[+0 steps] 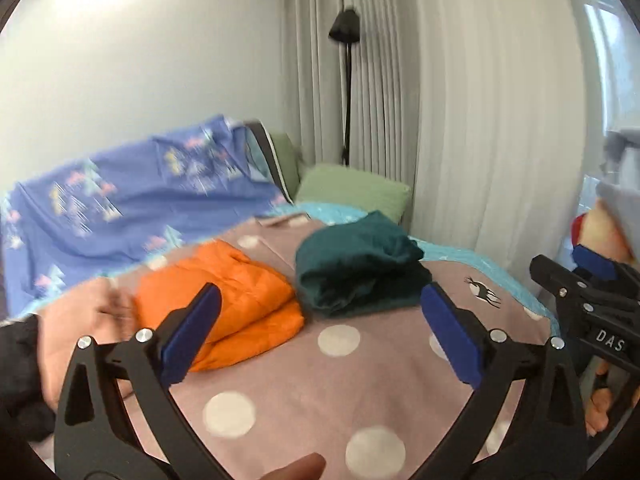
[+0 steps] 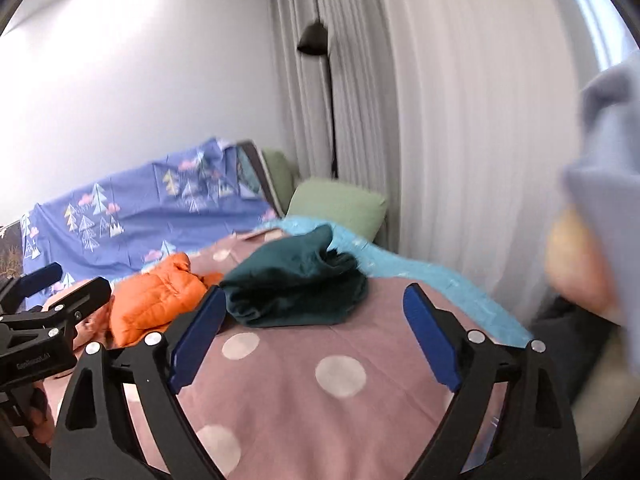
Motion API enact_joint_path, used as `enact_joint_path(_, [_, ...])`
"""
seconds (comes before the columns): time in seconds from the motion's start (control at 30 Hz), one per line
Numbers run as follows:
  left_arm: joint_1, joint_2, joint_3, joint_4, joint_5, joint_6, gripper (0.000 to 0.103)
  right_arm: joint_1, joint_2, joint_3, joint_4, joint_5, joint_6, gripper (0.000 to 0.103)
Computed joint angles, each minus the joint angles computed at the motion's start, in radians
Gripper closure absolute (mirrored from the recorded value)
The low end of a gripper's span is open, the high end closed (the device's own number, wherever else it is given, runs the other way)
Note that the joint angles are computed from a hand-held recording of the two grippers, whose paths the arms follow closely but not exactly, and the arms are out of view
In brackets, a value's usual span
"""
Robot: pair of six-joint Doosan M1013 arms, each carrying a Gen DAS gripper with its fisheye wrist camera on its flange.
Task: Fold large clothes
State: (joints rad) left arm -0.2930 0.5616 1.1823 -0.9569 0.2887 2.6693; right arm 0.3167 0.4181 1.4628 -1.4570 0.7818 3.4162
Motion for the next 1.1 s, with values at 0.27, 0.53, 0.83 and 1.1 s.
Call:
enact_joint_path(0.27, [0.04,-0.141,0.225,0.001,0.005,0.003,0.002,0.112,-0.034,0.059,0.025,0.141,-0.012,0.013])
enact_joint_path(0.53, [0.103,-0.206,0.332,-0.145,0.003,0.123,0.002,0.164,-0.017,0.026,0.134,0.151,-0.102,0.013])
enact_joint_path(0.83, [0.144,-0.22,0.366,-0.248,0.031,0.187,0.002,0.195,0.01,-0.019,0.15,0.176,-0.149,0.013])
enact_joint_path(1.1, [0.13,-0.212,0.364,-0.283,0.006,0.245,0.002,0.183,0.013,-0.024,0.183,0.164,-0.148,0.013])
